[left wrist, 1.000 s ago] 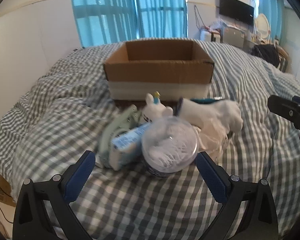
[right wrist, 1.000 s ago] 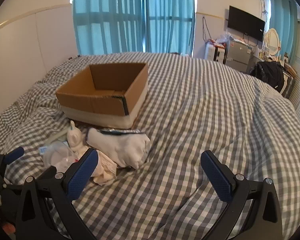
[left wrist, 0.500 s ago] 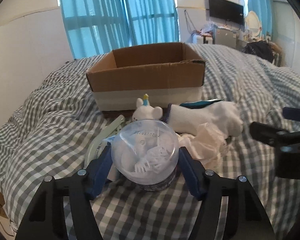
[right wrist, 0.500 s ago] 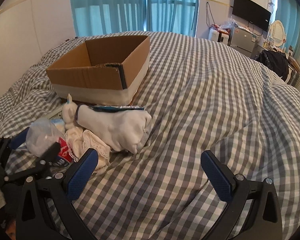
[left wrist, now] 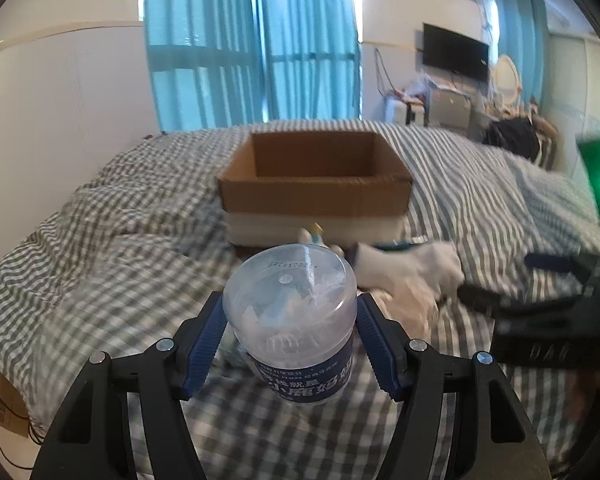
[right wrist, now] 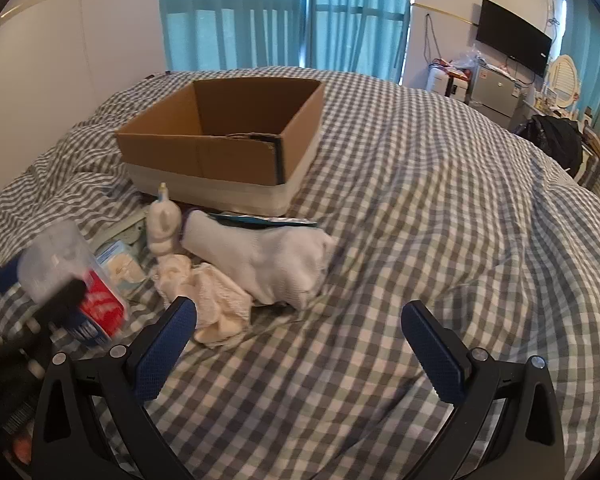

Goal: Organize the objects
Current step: 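Grasp the clear plastic tub with the left tool while the right tool grasps the lace cloth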

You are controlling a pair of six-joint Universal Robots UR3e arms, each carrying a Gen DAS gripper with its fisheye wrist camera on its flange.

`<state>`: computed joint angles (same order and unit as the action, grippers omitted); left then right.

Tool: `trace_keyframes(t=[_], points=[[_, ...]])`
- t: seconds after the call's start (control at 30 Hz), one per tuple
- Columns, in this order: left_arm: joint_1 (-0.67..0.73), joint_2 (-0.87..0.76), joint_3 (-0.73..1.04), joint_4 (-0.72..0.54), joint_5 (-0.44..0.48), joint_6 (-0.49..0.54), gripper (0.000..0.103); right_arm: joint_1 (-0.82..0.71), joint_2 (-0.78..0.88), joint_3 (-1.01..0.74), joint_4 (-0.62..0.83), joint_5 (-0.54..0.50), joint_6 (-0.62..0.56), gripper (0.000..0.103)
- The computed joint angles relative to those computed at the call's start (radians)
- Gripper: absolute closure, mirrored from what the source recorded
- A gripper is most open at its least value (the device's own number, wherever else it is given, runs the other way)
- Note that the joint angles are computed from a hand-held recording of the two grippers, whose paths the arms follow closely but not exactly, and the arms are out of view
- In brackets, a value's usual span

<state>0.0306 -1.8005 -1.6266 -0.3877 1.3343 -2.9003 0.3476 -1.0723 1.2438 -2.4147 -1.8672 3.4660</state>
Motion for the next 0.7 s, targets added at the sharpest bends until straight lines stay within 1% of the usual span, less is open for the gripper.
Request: trace_keyframes(t=[0.1, 0.2, 0.23, 0.27, 0.33, 0.4, 0.47, 0.5, 0.53, 0.6, 0.63, 0.67, 0.7], points=[[0.013, -0.010, 0.047, -0.041, 0.015, -0.001, 0.036, -0.003, 0.019, -0.019, -0.004, 0.048, 0.005, 0.000], [0.026, -0.023, 0.066, -0.070, 0.014, 0.000, 0.036, -0.003, 0.090, -0.101, 0.023, 0.102, 0.003, 0.000], [0.026, -0.027, 0.066, -0.071, 0.013, 0.001, 0.036, -0.001, 0.119, -0.137, 0.038, 0.113, 0.001, 0.002], [0.028, -0.033, 0.069, -0.076, 0.012, 0.005, 0.036, -0.001, 0.138, -0.163, 0.053, 0.120, -0.003, 0.006], [0.032, -0.043, 0.075, -0.082, 0.004, 0.015, 0.036, 0.000, 0.193, -0.231, 0.085, 0.140, -0.012, 0.011], [0.038, -0.046, 0.082, -0.090, -0.009, 0.020, 0.036, 0.000, 0.238, -0.288, 0.119, 0.156, -0.018, 0.019], [0.050, -0.046, 0.096, -0.114, -0.028, 0.025, 0.036, -0.002, 0.262, -0.312, 0.135, 0.174, -0.029, 0.040], [0.059, -0.047, 0.111, -0.139, -0.042, 0.024, 0.036, -0.004, 0.268, -0.316, 0.139, 0.186, -0.034, 0.047], [0.060, -0.043, 0.116, -0.151, -0.047, 0.021, 0.036, -0.007, 0.268, -0.314, 0.145, 0.195, -0.037, 0.064], [0.068, -0.034, 0.128, -0.178, -0.065, 0.015, 0.036, -0.010, 0.257, -0.287, 0.135, 0.200, -0.045, 0.080], [0.075, -0.029, 0.134, -0.191, -0.078, 0.014, 0.036, -0.007, 0.250, -0.280, 0.129, 0.200, -0.044, 0.085], [0.081, -0.027, 0.142, -0.202, -0.091, 0.012, 0.036, -0.007, 0.238, -0.271, 0.124, 0.204, -0.044, 0.089], [0.091, -0.022, 0.153, -0.225, -0.115, 0.006, 0.036, -0.011, 0.215, -0.240, 0.101, 0.209, -0.044, 0.089]])
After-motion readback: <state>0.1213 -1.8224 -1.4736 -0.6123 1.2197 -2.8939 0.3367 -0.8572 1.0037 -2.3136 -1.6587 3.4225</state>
